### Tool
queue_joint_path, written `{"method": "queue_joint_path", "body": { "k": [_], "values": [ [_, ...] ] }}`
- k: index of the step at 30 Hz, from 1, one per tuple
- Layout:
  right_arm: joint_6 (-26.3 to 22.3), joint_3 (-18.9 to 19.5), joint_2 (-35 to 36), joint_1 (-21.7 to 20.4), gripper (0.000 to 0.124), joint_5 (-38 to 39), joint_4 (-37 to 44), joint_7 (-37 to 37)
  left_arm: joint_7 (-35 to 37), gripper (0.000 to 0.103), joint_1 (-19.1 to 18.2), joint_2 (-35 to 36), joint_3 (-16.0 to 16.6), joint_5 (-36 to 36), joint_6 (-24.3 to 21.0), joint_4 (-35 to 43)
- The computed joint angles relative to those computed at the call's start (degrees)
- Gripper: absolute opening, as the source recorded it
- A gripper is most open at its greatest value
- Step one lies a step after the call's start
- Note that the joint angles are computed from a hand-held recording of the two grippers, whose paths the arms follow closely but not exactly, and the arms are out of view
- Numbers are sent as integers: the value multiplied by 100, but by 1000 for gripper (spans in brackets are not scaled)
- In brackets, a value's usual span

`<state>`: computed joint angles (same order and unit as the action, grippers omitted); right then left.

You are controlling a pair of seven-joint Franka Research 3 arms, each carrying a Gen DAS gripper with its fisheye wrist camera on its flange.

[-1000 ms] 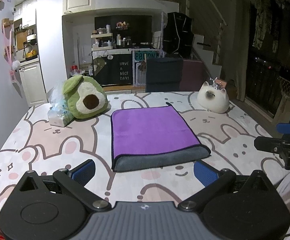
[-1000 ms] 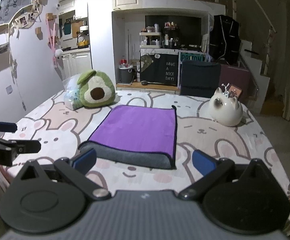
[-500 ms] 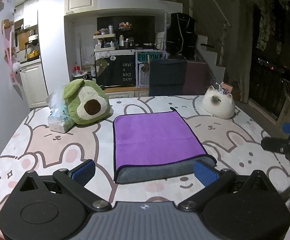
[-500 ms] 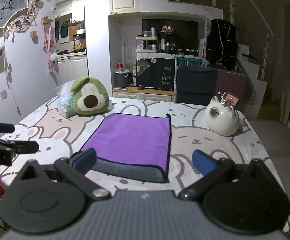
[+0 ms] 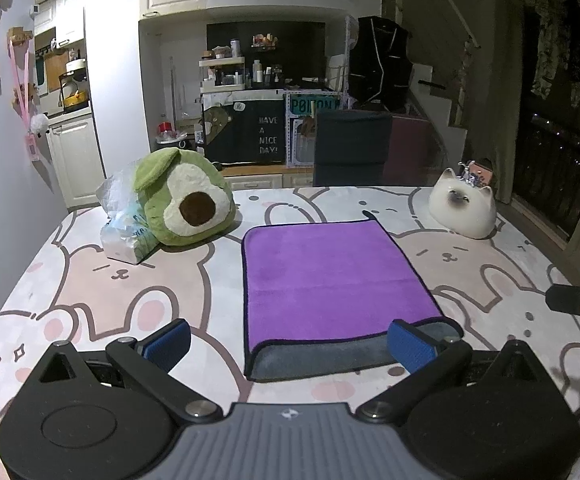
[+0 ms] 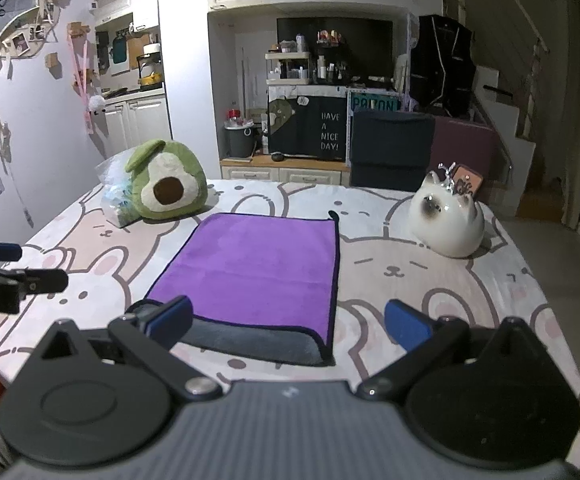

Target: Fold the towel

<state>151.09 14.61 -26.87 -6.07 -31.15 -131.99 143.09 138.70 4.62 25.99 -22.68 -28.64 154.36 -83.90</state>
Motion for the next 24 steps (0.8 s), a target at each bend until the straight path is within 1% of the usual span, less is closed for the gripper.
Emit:
{"method": "queue_joint_path", "body": {
  "k": [2, 4, 6, 10, 12, 14, 17, 20, 24],
  "values": [
    [-14, -51, 75, 34, 103, 68, 33, -49, -42, 103, -72, 126, 54, 135, 18, 139],
    [-27, -114, 159, 72, 103, 118, 65, -144, -115, 103, -117, 267, 86, 285, -63, 318],
    [-9, -177, 227, 110, 103, 156, 73, -235, -81, 103, -88, 415, 37, 342, -214, 514],
    [10, -316, 411, 180, 103, 223, 138, -510, -10, 103, -99, 667, -5, 466, -243, 785],
    [39, -361, 479, 205, 103, 219, 148, -642, -26, 103, -136, 825, 12, 586, -346, 988],
    [118, -432, 540, 239, 103, 239, 136, -797, -95, 103, -184, 1003, 46, 719, -550, 1253],
    [356, -556, 633, 297, 103, 331, 77, -1125, -237, 103, -254, 1361, 95, 866, -1022, 1815],
    [418, -624, 753, 325, 103, 451, 88, -1422, -405, 103, -364, 1730, 185, 1030, -1432, 2404],
    [534, -747, 881, 389, 103, 693, 86, -1809, -428, 103, -464, 2245, 209, 1159, -1945, 3213]
  ]
}}
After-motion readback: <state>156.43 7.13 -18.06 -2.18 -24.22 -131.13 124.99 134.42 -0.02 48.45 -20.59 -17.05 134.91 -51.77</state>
